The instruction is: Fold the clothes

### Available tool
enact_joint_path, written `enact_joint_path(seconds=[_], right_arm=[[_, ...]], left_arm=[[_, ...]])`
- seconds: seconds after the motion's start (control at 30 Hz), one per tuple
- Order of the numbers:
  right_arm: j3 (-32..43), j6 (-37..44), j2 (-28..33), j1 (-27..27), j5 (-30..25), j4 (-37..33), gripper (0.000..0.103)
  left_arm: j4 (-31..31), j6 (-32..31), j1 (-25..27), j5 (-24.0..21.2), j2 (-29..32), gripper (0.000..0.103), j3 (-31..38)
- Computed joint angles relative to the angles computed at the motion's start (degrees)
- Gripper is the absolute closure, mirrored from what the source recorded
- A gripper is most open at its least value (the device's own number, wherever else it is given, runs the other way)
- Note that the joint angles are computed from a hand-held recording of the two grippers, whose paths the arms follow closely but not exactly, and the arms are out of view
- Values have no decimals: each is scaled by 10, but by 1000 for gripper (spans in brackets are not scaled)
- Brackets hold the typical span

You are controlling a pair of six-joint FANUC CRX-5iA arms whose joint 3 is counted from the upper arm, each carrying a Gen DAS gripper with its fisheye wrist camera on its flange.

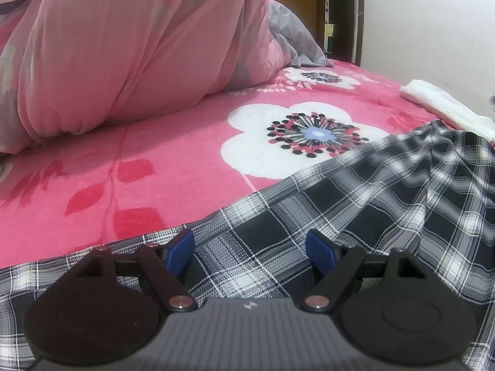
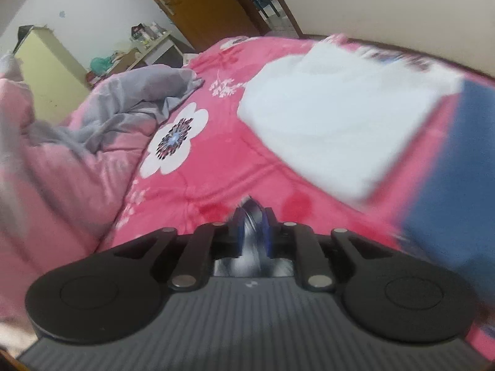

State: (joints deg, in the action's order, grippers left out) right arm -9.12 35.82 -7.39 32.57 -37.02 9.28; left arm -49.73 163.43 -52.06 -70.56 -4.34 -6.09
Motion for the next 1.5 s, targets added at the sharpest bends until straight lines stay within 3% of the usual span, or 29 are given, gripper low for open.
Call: enact_joint_path(seconds=[0.07,0.2,0.33,0.57,0.63,0.67,0.8,0.9,1.2,1.27,1.33,1.5], right_arm=[[-6,26,-46,0,-51,-33,80],[-40,26,-91,-3,-73,-103,78],[-67,20,-78,-11,-46,-175,78],[-97,-59,-51,3,5,-143,79],[-102,-61,-47,0,22,-147,87],[-108,-63,-47,0,36,-145,101],[-159,-149,-79,18,102,-48,101],[-183,-215,-98,28,108,47,102],[-163,-190,-71,22,51,55,101],[-171,-206,-62,32,24,99,101],[-207,-284,-74,46,16,207,101],[-230,-308,-105,71,-16,299,98]], left_arm=[[1,-2,0,-3,2,21,2],[14,-19,8,-8,3,21,11],[7,-34,-13,-65,-2,22,33],[-19,9,-95,-149,-54,22,-4],[-39,47,-123,-173,-62,22,-22],[-38,60,-128,-178,-67,22,-31],[-16,91,-110,-170,-88,22,-54],[-10,98,-100,-163,-95,22,-61],[-10,92,-98,-164,-92,21,-62],[-10,90,-99,-166,-91,21,-62],[-10,89,-100,-168,-88,21,-59],[-14,59,-103,-181,-80,21,-46]])
